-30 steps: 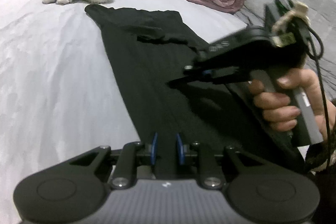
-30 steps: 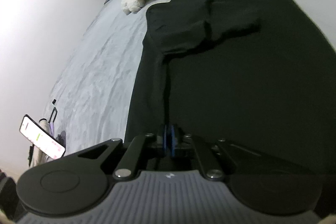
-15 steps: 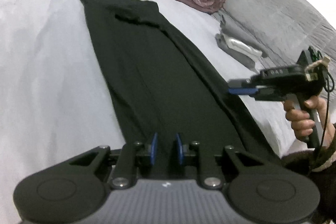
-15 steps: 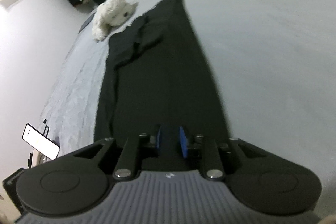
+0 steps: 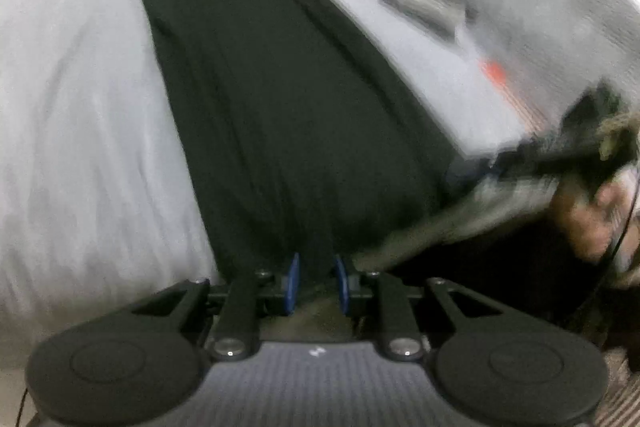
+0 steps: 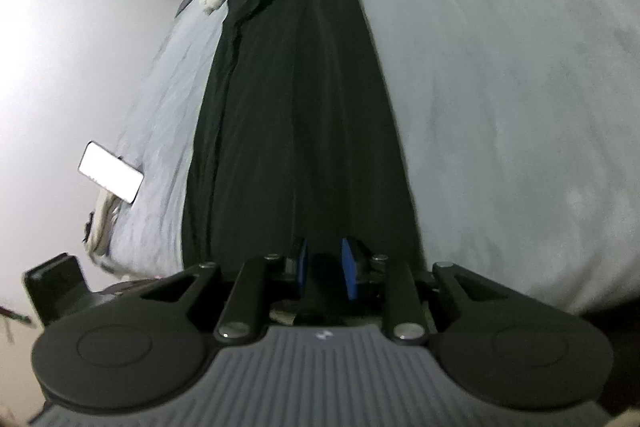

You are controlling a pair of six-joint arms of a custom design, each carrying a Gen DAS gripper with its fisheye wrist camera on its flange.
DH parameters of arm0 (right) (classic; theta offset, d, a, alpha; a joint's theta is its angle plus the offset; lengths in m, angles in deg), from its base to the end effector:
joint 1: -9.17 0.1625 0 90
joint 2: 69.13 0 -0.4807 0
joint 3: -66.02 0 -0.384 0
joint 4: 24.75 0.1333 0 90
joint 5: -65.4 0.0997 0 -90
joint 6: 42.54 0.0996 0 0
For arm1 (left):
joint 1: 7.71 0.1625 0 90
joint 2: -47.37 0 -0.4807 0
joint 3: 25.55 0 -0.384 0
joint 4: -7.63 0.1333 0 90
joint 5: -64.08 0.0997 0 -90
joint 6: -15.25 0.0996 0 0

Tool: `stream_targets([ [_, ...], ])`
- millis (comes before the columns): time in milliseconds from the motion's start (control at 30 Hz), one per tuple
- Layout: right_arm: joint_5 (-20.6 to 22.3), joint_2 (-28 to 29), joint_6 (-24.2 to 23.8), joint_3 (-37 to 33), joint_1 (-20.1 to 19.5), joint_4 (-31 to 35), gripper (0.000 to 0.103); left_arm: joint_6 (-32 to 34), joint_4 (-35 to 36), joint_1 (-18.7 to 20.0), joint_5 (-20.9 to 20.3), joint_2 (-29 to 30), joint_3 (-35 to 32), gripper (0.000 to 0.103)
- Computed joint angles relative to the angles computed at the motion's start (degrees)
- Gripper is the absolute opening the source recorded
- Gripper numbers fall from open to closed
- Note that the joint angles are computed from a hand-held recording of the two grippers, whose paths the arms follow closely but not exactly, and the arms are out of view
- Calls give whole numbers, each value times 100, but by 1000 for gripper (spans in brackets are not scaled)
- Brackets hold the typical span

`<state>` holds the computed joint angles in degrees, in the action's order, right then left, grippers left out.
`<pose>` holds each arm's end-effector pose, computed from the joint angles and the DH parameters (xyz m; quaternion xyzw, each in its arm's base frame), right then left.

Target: Fold clothes

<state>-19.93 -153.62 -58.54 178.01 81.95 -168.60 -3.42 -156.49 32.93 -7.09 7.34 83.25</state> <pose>-0.0189 -0.5387 0.4190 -0.0011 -0.9729 0.2296 0.0271 -0.3591 -0.5262 0.0292 0.2534 0.9523 -0.1296 0.1097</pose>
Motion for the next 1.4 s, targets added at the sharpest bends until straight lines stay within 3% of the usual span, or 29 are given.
stream_targets([
  [133,-153,-183,-62,-27,-18,464,26,-11,519,-101,19,-50,-2,24],
  [200,-357,-297,-184,-30,8,635,29,-7,531,-89,-41,-143,7,34],
  [333,-174,-418,-299,-147,-90,841,41,18,375,-5,-53,-356,47,51],
  [533,-30,-296,-300,-540,-315,1091,42,-372,38,375,-278,-459,126,51],
  [633,55,-117,-245,-839,-385,1522,42,-466,30,591,-515,-394,69,48],
  [800,483,201,-280,-1360,-518,2453,42,-569,-227,917,-1275,-274,52,47],
  [900,758,356,-315,-1587,-601,2893,42,-526,-300,1016,-1578,-179,17,39],
  [967,881,433,-359,-1704,-628,3133,42,-490,-327,1074,-1804,-118,-18,23],
  [1000,916,453,-384,-1759,-638,3247,42,-472,-339,1103,-1916,-87,-36,22],
  [1067,887,465,-409,-1831,-625,3381,32,-423,-355,1148,-2085,-44,-81,12],
  [1133,834,479,-390,-1877,-602,3466,16,-359,-355,1166,-2209,-32,-111,9],
  [1167,860,477,-391,-1891,-603,3503,13,-318,-421,1167,-2309,-32,-108,9],
  [1400,1355,446,-536,-2036,-555,3746,10,-397,-1373,1232,-2954,-27,29,8],
])
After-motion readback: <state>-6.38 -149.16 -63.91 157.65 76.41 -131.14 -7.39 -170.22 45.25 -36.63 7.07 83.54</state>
